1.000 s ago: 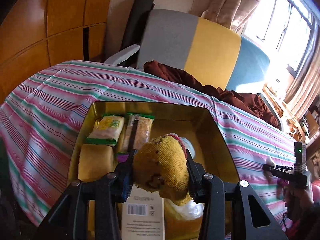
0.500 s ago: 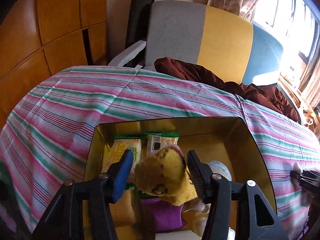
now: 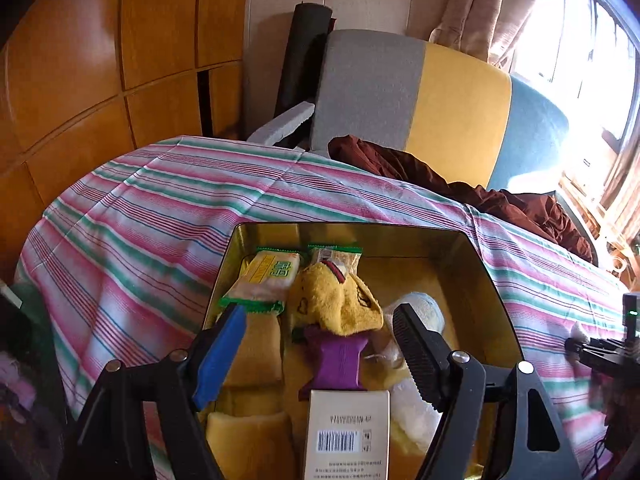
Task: Organize objects
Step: 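Carry the yellow sock into the gold tin and open the left gripper, then carry the clear plastic bag into the gold tin and open the right gripper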
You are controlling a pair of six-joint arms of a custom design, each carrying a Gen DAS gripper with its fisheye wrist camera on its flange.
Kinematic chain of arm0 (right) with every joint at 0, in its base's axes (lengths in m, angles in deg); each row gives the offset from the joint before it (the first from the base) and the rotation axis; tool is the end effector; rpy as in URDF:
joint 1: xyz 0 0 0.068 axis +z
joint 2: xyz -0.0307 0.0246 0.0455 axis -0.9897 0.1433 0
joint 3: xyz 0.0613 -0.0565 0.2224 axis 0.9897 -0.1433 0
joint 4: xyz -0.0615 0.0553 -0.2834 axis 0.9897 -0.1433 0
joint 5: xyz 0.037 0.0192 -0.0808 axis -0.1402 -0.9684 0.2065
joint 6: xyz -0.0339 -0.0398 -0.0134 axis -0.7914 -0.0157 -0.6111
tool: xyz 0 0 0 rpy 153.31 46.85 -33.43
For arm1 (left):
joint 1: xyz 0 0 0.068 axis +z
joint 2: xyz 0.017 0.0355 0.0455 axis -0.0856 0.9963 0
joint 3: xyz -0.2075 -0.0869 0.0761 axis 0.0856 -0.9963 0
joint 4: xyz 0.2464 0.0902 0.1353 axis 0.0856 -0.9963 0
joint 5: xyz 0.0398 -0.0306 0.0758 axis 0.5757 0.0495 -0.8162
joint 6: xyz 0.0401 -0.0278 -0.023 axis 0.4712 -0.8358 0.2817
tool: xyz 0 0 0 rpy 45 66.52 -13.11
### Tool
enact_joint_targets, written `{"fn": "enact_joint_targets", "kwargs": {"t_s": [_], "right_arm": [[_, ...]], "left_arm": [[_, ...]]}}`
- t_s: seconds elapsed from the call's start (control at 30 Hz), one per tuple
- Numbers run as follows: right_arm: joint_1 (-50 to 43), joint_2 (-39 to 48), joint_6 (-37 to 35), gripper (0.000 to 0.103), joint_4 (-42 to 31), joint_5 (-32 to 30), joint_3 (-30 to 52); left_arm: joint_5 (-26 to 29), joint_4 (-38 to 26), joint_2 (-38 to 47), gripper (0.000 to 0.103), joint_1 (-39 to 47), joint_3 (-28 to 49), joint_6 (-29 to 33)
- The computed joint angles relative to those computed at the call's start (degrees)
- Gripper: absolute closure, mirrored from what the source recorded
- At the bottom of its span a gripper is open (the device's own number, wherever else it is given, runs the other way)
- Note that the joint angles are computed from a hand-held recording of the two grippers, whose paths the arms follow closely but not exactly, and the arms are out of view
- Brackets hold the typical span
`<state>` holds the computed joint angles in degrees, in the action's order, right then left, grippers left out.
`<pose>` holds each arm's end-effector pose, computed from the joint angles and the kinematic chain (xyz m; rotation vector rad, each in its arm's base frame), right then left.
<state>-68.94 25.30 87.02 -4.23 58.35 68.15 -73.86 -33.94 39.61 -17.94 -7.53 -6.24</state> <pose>0.3402 0.0730 0.0604 -0.1493 2.6583 -0.0644 0.2461 -0.0487 0.1371 -0.2688 2.3283 -0.0213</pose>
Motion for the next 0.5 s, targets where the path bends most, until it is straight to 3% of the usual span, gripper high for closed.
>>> {"fn": "enact_joint_targets", "kwargs": {"t_s": [0.2, 0.5], "right_arm": [[1.5, -2.5, 2.1, 0.068, -1.3, -2.3, -0.8], [13.4, -11.8, 9.2, 0.068, 0.8, -5.6, -4.2]], "left_arm": [[-3.7, -5.3, -11.0, 0.025, -4.2, -5.5, -2.2], [-7.0, -10.2, -18.2, 0.025, -7.8, -8.3, -4.1]]}}
